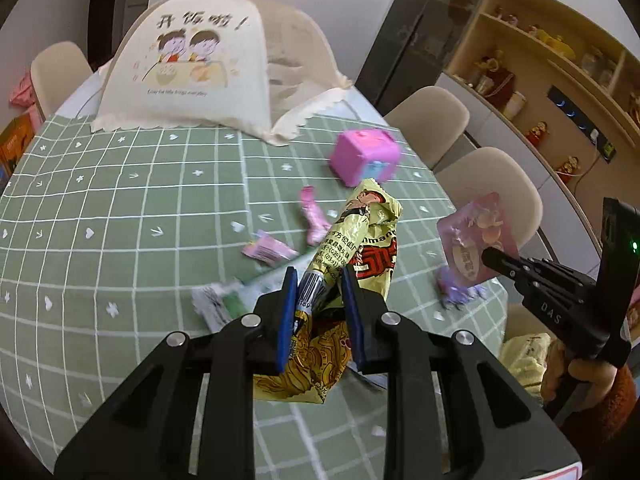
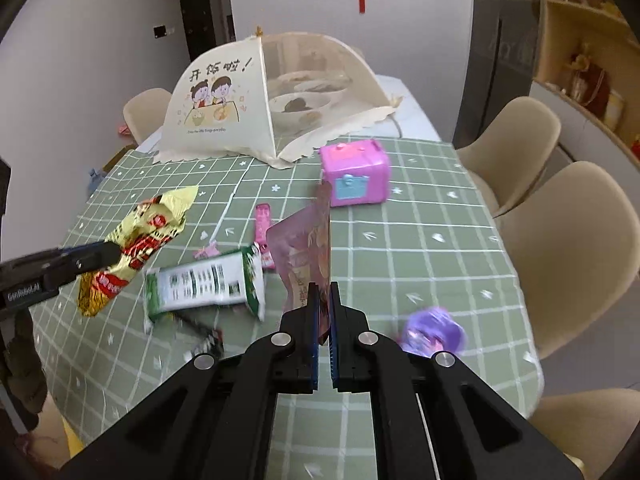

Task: Collect trash
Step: 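Carry the gold wrapper and pink packet with both grippers to the trash bag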

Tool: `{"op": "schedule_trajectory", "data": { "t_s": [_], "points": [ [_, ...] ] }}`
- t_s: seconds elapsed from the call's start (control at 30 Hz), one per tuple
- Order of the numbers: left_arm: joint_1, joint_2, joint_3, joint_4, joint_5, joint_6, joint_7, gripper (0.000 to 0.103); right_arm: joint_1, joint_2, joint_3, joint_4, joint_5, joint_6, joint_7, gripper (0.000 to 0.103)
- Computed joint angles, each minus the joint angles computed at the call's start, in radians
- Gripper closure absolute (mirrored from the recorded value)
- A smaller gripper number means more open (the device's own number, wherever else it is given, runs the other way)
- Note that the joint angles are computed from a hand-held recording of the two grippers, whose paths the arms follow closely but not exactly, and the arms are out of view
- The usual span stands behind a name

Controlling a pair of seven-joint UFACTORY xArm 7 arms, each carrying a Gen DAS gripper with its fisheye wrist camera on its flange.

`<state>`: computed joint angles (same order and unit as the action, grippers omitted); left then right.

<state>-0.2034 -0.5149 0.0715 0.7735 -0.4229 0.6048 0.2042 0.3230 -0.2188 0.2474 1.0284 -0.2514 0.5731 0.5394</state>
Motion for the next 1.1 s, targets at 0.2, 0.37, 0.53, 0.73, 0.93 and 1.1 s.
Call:
{"op": "schedule_trajectory", "data": {
  "t_s": [0.2, 0.37, 0.53, 0.73, 0.93, 1.1],
  "points": [
    [-0.016, -0.158, -0.137, -0.069, 0.073, 0.005, -0.173, 0.081, 0.009, -0.286, -0.039, -0.199, 0.086, 0.033, -0.078, 0.097],
    [-0.073, -0.253, -0.228, -0.102, 0.141, 0.025, -0.323, 0.081, -0.001, -0.537, -0.063, -0.338, 0.157, 0.101, -0.144, 0.097],
    [-0.143, -0.309, -0.326, -0.11, 0.187, 0.043, -0.491, 0.081, -0.02, -0.787, -0.096, -0.437, 0.197, 0.199, -0.224, 0.097],
    [-0.25, -0.286, -0.399, -0.087, 0.211, 0.031, -0.635, 0.081, -0.076, -1.051, -0.144, -0.508, 0.225, 0.353, -0.311, 0.097],
    [-0.334, -0.2, -0.454, -0.045, 0.232, -0.027, -0.742, 0.081, -0.169, -1.265, -0.203, -0.545, 0.227, 0.52, -0.387, 0.097],
    [-0.397, -0.106, -0.481, -0.003, 0.254, -0.063, -0.796, 0.081, -0.245, -1.36, -0.246, -0.555, 0.213, 0.622, -0.45, 0.097]
  ]
}}
